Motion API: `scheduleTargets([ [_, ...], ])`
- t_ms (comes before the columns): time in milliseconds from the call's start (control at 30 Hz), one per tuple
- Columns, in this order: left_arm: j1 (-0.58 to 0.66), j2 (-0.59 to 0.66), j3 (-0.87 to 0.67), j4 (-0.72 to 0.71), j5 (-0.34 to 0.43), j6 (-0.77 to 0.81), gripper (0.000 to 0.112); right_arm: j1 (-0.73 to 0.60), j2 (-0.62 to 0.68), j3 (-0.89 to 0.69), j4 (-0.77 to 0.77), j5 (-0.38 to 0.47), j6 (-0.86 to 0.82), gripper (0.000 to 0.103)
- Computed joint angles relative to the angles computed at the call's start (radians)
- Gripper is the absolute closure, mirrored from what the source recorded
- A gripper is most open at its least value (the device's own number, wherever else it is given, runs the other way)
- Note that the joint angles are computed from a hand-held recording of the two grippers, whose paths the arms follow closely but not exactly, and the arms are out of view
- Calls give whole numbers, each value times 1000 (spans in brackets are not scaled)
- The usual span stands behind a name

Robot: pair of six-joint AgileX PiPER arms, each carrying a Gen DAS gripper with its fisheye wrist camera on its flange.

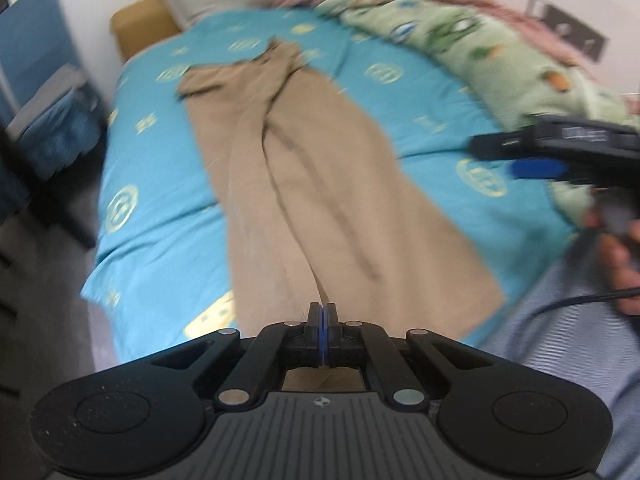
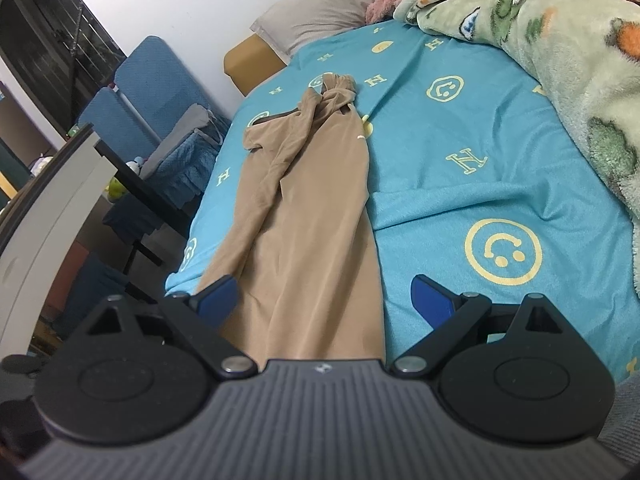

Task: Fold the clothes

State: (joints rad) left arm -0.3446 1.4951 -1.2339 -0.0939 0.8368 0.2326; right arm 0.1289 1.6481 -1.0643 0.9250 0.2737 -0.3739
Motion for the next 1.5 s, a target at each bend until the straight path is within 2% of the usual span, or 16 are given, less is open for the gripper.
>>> scheduleTargets([
  [200, -51, 75, 25, -113, -45, 53, 112, -14, 6, 0, 40, 28, -19, 8],
  [333, -7, 192, -17, -231, 13, 64, 106, -63, 51, -38, 76, 140, -14, 8],
  [400, 55, 218, -46, -306, 36, 55, 95, -86, 85, -70, 78, 209, 10, 9],
  [467, 147, 235, -50, -424, 46, 86, 68, -102, 121, -106, 69, 273, 37, 9],
  [533, 217, 249, -43, -496, 38, 64, 60, -108, 153, -141, 30, 327, 91, 14],
  [567, 244, 258, -41, -515, 32, 37, 60, -105, 166, -159, -7, 349, 131, 27],
  [600, 265, 269, -39, -519, 20, -6, 59, -102, 179, -177, -40, 372, 169, 31],
  [700, 301, 281, -25, -506, -40, -122, 59, -85, 204, -222, -148, 412, 283, 31],
  [800, 276, 307, -47, -370, -74, -285, 59, -70, 229, -266, -243, 451, 382, 31],
  [933, 256, 352, -93, -240, -28, -442, 59, -62, 267, -324, -320, 510, 446, 31],
  [1100, 295, 305, -20, -317, 7, -385, 60, -39, 295, -374, -402, 567, 480, 34],
  [1200, 305, 292, -4, -361, 33, -347, 68, -25, 306, -397, -443, 597, 486, 40],
  [1267, 306, 276, 9, -381, 46, -320, 93, -21, 305, -400, -444, 620, 461, 61],
  [1300, 302, 267, 15, -382, 50, -310, 97, -18, 307, -402, -449, 629, 451, 66],
  [1433, 282, 250, 16, -349, 76, -328, 95, -10, 304, -410, -470, 652, 425, 67],
  [1500, 272, 254, 6, -323, 97, -353, 80, 7, 307, -422, -508, 658, 446, 67],
])
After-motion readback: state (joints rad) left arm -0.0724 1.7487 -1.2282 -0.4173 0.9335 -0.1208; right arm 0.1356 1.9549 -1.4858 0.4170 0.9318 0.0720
